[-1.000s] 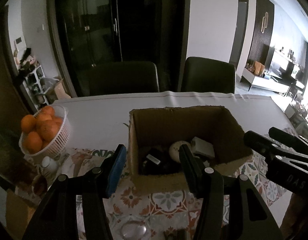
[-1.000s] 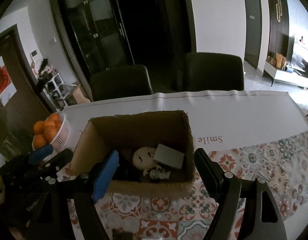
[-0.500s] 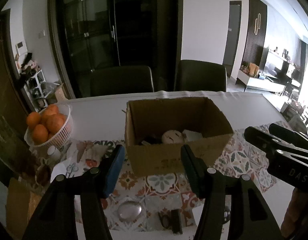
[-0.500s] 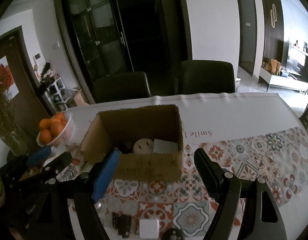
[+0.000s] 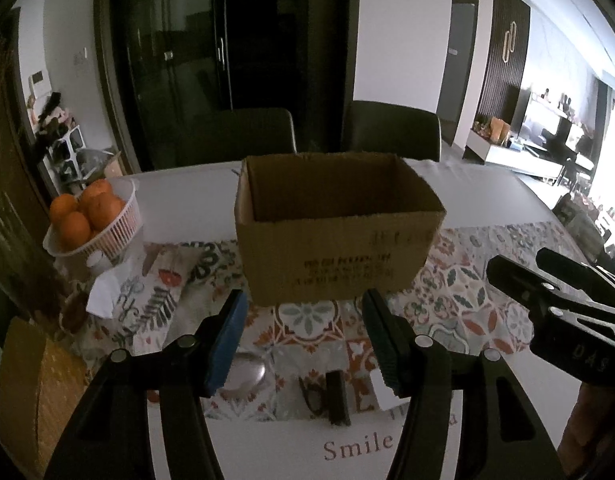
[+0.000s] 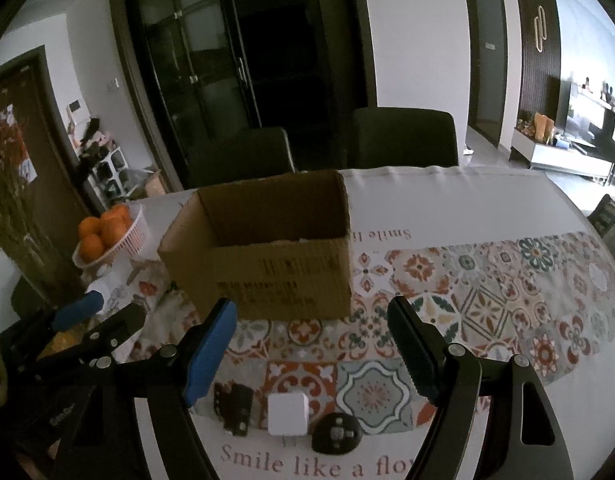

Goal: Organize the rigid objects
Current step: 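Withdraw both tools from the box back over the table, then lower the left tool onto the black clip while the right tool descends onto the black round puck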

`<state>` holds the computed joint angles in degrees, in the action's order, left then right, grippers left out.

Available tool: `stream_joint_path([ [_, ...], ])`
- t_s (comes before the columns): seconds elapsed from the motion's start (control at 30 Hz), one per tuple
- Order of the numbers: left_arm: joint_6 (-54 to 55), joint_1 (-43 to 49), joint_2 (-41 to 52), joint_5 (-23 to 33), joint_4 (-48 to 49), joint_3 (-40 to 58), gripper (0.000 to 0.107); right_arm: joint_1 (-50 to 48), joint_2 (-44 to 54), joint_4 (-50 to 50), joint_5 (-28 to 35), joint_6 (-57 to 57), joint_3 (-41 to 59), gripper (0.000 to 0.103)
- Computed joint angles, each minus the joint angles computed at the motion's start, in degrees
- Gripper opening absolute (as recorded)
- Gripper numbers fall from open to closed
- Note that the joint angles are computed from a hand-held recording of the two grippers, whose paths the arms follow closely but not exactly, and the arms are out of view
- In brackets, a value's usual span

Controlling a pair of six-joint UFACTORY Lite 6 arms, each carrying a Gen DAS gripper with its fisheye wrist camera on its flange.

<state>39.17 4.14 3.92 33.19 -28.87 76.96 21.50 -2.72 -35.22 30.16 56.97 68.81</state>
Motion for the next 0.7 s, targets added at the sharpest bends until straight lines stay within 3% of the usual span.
stream_joint_path([
  [0.7,7.1,-0.17,-3.18,-4.93,-3.74,-19.19,0.059,5.62,-7.13,-13.68,-1.65,18.68,-19.79,0.078],
])
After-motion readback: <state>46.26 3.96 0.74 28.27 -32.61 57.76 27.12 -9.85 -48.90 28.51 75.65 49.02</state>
